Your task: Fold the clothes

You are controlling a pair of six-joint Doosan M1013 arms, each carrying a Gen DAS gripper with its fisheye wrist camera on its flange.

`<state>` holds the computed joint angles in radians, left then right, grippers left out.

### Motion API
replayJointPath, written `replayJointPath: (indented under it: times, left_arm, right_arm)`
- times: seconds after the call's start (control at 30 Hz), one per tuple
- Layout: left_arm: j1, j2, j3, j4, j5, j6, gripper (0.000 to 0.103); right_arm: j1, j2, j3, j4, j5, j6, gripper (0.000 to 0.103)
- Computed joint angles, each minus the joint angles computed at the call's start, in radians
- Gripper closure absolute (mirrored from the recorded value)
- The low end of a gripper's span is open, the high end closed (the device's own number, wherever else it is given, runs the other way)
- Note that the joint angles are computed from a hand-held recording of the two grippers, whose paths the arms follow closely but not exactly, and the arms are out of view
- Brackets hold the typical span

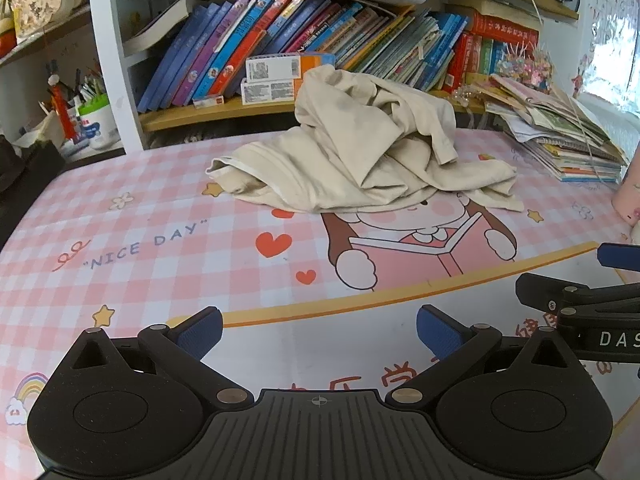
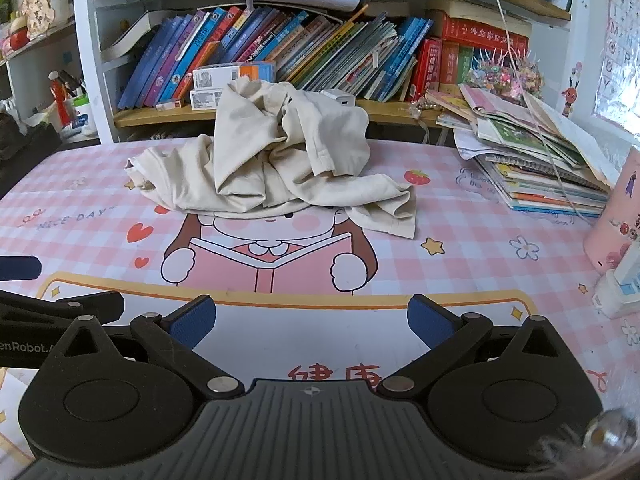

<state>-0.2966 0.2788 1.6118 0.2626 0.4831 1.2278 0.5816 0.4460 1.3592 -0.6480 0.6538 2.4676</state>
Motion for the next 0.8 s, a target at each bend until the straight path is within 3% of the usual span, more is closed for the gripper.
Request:
replayJointPath:
  times: [0.53, 0.67, 0.8]
  left_arm:
    - [-0.021, 0.045, -0.049, 0.031, 0.05, -0.066, 0.0]
    - [-0.008, 0.064, -0.078, -0.106, 0.085, -0.006, 0.0]
    - [-0.01, 0.077, -0.091, -0.126, 0.088, -0.018, 0.0]
  right_arm:
    - [-0.044, 0.015, -0.009, 0.098, -0.037, -0.119, 0.0]
    - [-0.06, 0.01, 0.008, 0.1, -0.091, -0.127, 0.0]
    - [-0.081, 0.011, 0.011, 0.166, -0.147, -0.223, 0.0]
